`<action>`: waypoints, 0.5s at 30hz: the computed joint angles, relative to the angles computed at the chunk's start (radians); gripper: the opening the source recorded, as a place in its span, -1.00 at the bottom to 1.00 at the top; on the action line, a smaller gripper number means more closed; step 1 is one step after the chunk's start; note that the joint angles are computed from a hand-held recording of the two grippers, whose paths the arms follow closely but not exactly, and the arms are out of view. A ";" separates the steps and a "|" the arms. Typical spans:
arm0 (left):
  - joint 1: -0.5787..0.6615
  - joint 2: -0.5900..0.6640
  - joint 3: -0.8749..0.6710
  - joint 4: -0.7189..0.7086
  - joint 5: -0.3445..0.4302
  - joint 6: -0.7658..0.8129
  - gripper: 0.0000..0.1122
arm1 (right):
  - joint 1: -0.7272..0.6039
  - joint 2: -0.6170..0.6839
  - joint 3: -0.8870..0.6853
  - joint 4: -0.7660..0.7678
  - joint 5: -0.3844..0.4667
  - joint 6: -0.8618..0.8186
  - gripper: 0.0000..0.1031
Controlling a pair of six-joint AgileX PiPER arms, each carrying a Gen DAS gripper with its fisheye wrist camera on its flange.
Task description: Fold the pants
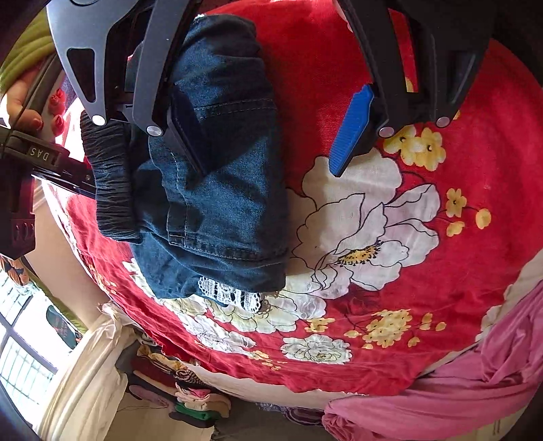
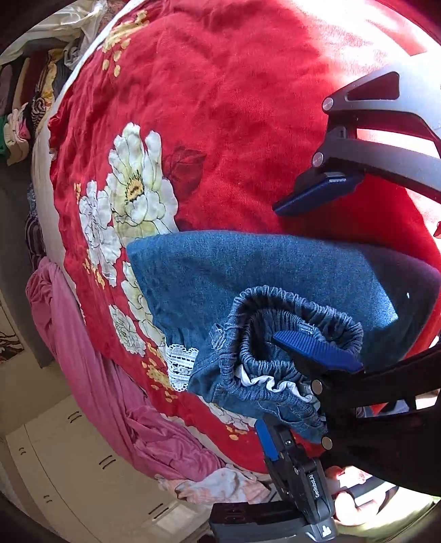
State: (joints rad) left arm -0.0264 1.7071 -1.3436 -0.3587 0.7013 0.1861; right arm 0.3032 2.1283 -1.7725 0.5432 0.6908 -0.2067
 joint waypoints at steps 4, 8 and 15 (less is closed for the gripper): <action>0.017 0.020 -0.012 -0.066 0.013 0.028 0.14 | -0.013 0.035 -0.033 0.096 0.007 -0.052 0.00; 0.030 0.034 -0.016 -0.130 0.016 0.051 0.14 | -0.011 0.036 -0.025 0.154 -0.005 -0.093 -0.31; -0.015 0.048 -0.041 -0.094 0.028 -0.002 -0.59 | 0.041 -0.041 0.071 0.100 -0.136 -0.139 -0.59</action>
